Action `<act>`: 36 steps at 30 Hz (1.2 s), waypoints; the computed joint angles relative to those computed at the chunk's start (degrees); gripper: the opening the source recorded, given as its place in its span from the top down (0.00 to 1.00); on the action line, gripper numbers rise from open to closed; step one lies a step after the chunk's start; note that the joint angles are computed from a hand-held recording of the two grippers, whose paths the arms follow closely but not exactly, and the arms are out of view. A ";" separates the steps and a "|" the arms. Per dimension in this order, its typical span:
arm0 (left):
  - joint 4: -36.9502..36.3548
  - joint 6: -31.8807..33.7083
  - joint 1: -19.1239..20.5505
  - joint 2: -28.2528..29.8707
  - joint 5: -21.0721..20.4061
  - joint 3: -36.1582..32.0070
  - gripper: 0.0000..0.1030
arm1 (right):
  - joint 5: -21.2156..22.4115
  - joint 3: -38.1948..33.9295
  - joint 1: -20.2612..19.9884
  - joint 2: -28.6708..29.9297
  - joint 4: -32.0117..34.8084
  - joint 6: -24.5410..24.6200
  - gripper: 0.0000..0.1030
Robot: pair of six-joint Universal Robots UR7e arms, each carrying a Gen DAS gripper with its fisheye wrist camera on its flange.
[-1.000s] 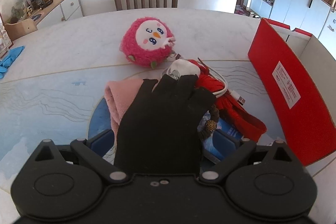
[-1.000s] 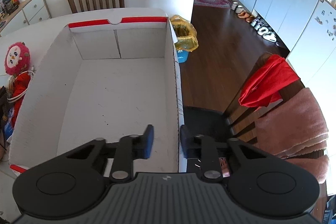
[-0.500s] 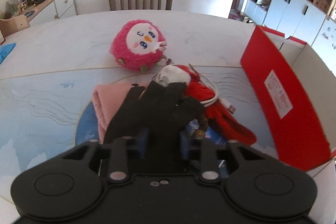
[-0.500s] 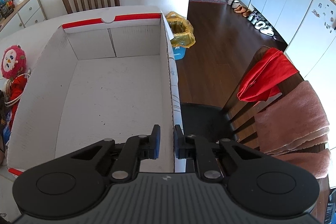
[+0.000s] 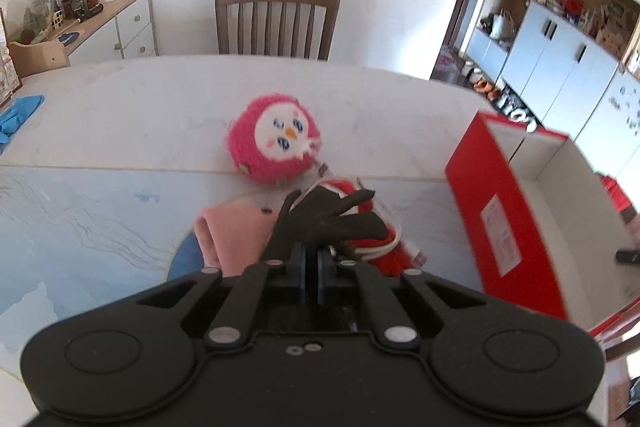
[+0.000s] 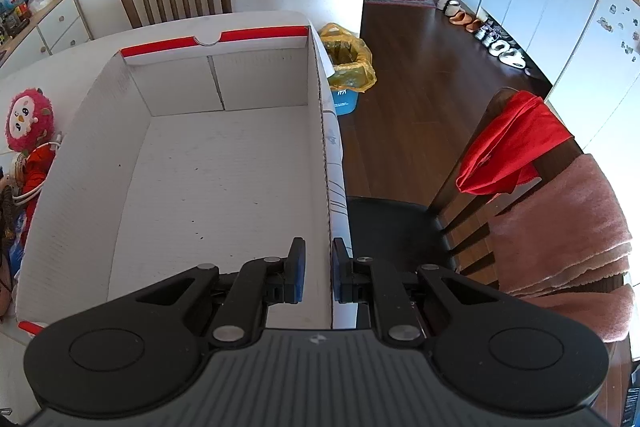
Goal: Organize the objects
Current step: 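Lift the black gloves with the left gripper and carry them into the box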
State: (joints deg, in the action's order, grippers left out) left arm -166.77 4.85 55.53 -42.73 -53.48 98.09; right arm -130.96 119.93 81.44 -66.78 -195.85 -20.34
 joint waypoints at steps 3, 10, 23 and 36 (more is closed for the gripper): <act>0.17 -0.35 -0.98 -0.88 -1.42 -0.01 0.97 | 0.42 0.17 -0.18 -0.34 0.14 -0.10 0.87; 0.57 1.45 -4.31 -0.45 -5.16 -0.92 0.97 | 0.78 0.40 -0.08 -0.47 0.24 -0.69 0.90; 2.04 8.07 -9.51 7.32 -12.25 -8.53 0.97 | 1.92 0.75 -0.37 -1.41 1.94 0.29 0.94; 7.58 9.83 -11.95 17.24 -10.75 -15.85 0.97 | 3.49 0.78 -1.04 -2.58 3.98 0.09 0.94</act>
State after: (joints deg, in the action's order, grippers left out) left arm -159.19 14.67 43.58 -25.48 -64.23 82.24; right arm -127.48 120.71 80.40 -69.36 -191.88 -20.25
